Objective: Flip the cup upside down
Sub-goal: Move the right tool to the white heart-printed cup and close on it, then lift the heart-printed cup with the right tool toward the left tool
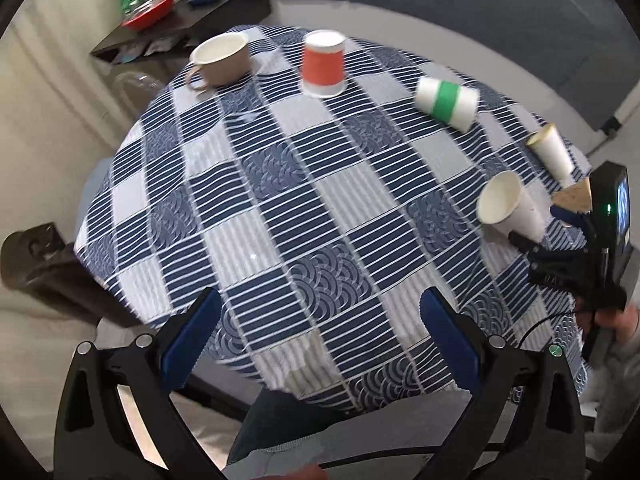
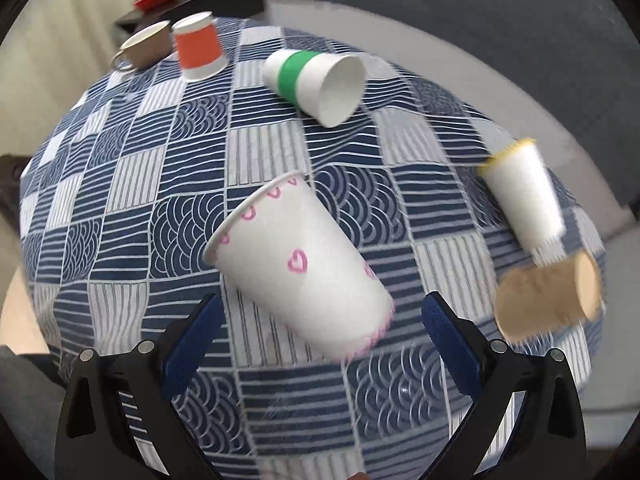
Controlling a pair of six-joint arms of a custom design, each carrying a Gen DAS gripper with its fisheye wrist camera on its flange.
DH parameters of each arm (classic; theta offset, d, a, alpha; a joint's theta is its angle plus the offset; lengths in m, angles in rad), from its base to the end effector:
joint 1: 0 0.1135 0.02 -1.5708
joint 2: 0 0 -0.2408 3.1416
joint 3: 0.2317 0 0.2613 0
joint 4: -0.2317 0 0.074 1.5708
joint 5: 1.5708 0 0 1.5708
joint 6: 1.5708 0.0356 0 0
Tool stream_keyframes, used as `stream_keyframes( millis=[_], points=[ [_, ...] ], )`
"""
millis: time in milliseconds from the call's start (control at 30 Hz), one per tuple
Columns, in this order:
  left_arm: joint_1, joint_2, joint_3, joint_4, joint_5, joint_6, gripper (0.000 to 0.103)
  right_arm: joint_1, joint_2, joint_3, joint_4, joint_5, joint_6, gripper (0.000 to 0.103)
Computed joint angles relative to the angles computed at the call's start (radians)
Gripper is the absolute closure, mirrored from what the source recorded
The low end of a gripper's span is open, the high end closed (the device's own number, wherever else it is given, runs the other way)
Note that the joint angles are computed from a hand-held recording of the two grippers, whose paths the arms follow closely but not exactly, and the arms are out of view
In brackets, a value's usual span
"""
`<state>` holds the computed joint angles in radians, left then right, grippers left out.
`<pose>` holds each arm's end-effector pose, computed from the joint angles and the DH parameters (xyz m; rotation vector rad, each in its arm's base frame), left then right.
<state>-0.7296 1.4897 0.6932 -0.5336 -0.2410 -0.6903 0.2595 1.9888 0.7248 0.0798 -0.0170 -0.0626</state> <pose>0.1899 -0.1584 0.1082 0.0141 2.8034 0.0365 0.2831 0.0758 0.0077 -0.4467 2.7211 0.0764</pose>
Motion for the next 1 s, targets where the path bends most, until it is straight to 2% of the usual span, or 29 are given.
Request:
stream_keyframes(
  millis=[167,300,367,467,700,1000],
  points=[
    [-0.031,-0.016,-0.005,-0.059,-0.033,-0.067,0.006,-0.001,0.08,0.054,0.032,-0.019,-0.05,0.01],
    [-0.047,-0.018,-0.011,-0.072,-0.027,-0.077,0.006,0.007,0.103,0.065,0.023,-0.036,-0.038,0.04],
    [-0.053,-0.011,-0.008,-0.074,-0.021,-0.075,0.006,0.022,0.105,0.052,0.035,-0.013,-0.019,0.043],
    [-0.057,-0.003,-0.008,-0.068,-0.013,-0.058,0.006,0.032,0.088,0.023,0.047,-0.037,0.022,0.044],
    [-0.046,0.007,-0.017,-0.042,0.024,0.03,0.006,0.158,0.044,-0.06,0.073,0.006,0.136,0.044],
    [-0.013,-0.043,-0.058,-0.013,0.061,0.188,0.006,0.388,-0.005,-0.155,0.109,0.091,0.402,0.045]
  ],
)
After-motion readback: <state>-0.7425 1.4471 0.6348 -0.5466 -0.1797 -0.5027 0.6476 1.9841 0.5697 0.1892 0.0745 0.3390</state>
